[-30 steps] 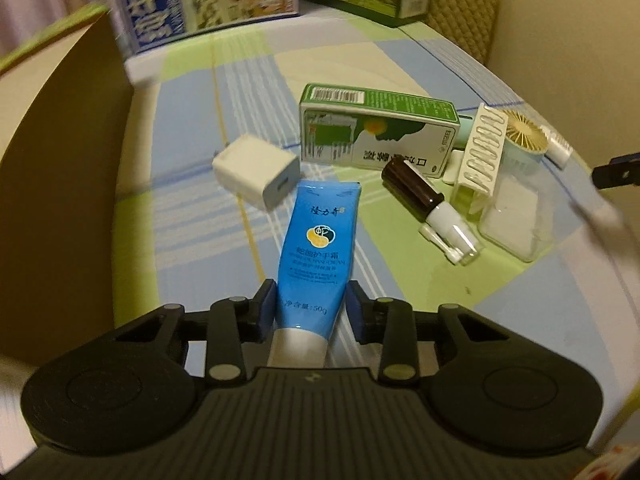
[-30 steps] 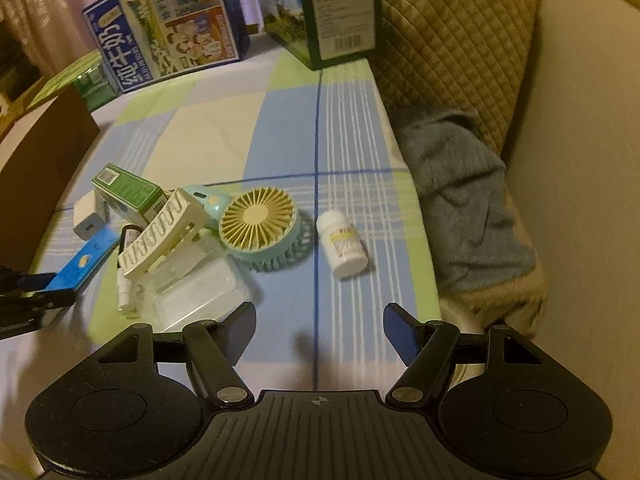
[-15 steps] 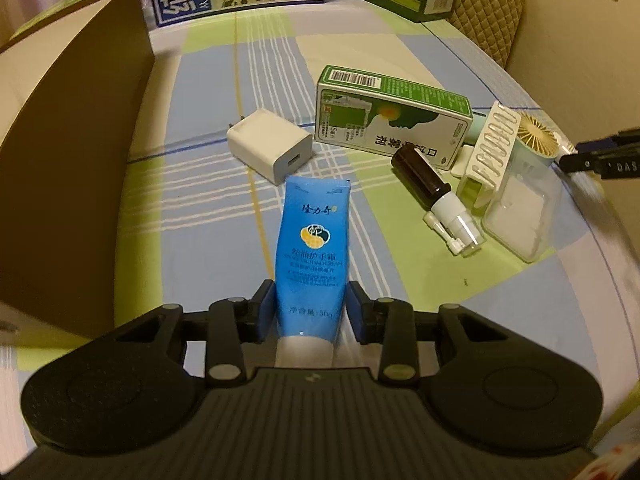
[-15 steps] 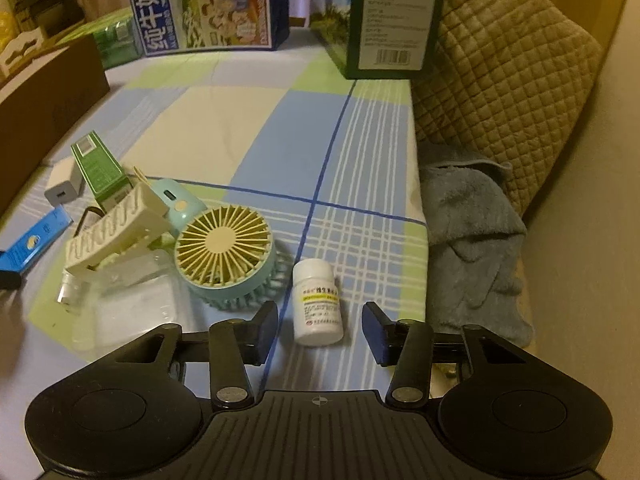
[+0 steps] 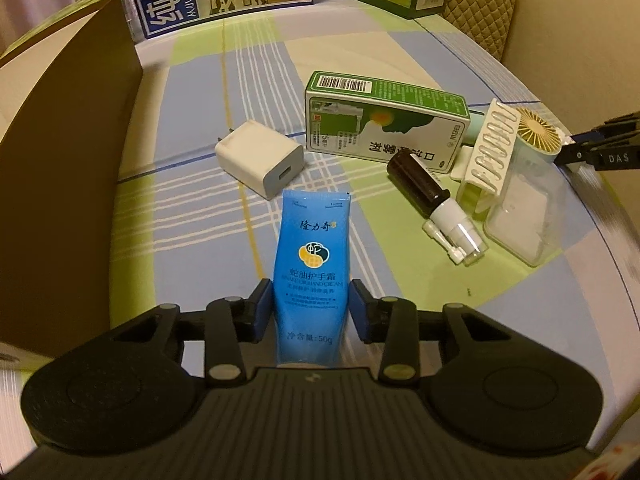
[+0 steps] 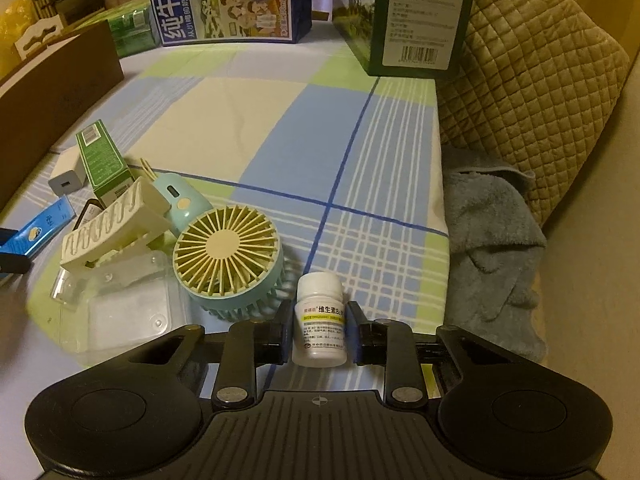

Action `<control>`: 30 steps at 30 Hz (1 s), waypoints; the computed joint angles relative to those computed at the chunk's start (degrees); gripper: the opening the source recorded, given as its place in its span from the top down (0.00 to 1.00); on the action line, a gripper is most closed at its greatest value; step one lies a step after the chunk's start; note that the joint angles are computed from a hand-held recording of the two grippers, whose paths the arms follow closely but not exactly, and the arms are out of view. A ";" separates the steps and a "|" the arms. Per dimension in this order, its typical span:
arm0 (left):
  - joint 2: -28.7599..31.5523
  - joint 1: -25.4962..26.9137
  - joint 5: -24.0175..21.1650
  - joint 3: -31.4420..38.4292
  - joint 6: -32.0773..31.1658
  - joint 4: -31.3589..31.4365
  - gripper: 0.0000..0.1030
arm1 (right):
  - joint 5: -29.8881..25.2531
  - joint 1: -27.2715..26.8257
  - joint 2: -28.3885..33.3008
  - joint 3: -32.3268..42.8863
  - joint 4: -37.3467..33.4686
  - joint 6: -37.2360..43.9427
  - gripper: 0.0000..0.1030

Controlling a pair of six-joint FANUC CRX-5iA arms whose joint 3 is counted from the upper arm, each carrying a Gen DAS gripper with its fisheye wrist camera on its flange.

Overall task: Organize rigid objects
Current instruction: 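Grasp the blue hand-cream tube with the left tool while the right tool grasps the white pill bottle, then carry the hand-cream tube and pill bottle over the open shoebox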

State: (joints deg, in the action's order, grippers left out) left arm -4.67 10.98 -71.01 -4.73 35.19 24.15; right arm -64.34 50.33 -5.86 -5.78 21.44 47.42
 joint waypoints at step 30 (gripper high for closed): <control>-10.00 4.14 2.75 -4.49 4.14 5.69 0.67 | 0.99 5.51 -6.10 -1.09 2.71 -1.20 0.77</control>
